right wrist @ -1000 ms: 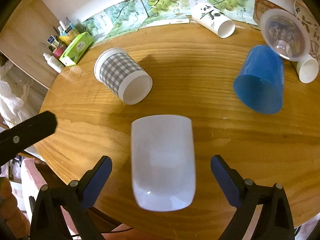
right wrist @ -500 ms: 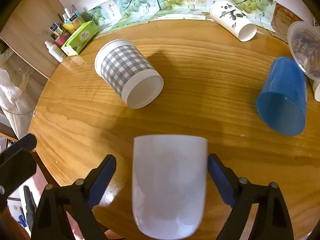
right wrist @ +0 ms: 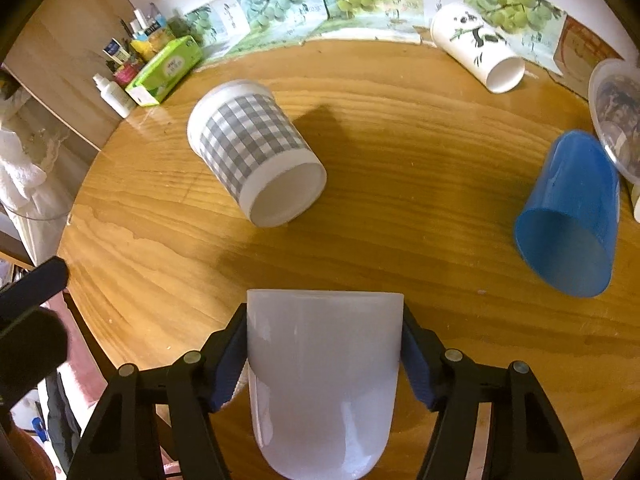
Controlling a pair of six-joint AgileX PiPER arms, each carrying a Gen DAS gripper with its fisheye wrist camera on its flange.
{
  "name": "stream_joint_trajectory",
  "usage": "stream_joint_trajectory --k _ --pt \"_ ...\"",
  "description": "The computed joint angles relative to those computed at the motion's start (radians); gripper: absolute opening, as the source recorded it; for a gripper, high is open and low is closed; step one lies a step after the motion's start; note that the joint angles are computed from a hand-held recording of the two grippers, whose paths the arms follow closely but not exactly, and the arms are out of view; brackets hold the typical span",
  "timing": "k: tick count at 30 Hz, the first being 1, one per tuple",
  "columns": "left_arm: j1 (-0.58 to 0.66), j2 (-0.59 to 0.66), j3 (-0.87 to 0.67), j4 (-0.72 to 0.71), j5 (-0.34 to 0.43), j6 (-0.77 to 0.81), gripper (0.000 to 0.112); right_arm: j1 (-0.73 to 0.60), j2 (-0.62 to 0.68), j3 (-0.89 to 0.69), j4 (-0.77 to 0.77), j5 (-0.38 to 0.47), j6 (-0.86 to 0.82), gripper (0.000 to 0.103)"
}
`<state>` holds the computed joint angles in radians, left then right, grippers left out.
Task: Flip cup upright
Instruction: 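Lower the upright white cup onto the desk with the right gripper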
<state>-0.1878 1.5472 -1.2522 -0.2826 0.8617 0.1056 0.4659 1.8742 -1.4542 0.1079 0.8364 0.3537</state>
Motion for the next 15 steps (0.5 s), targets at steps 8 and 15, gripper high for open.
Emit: stream_joint_trajectory --k 8,15 --pt "-0.015 -0.022 0.013 0.002 -0.001 0.001 0.073 0.008 -0.066 0.056 -0.030 -0.041 0.002 0.069" --pt "-0.031 -0.046 0.033 0.003 0.001 0.000 0.073 0.007 -0.147 0.139 -0.025 -0.064 0.016 0.069"
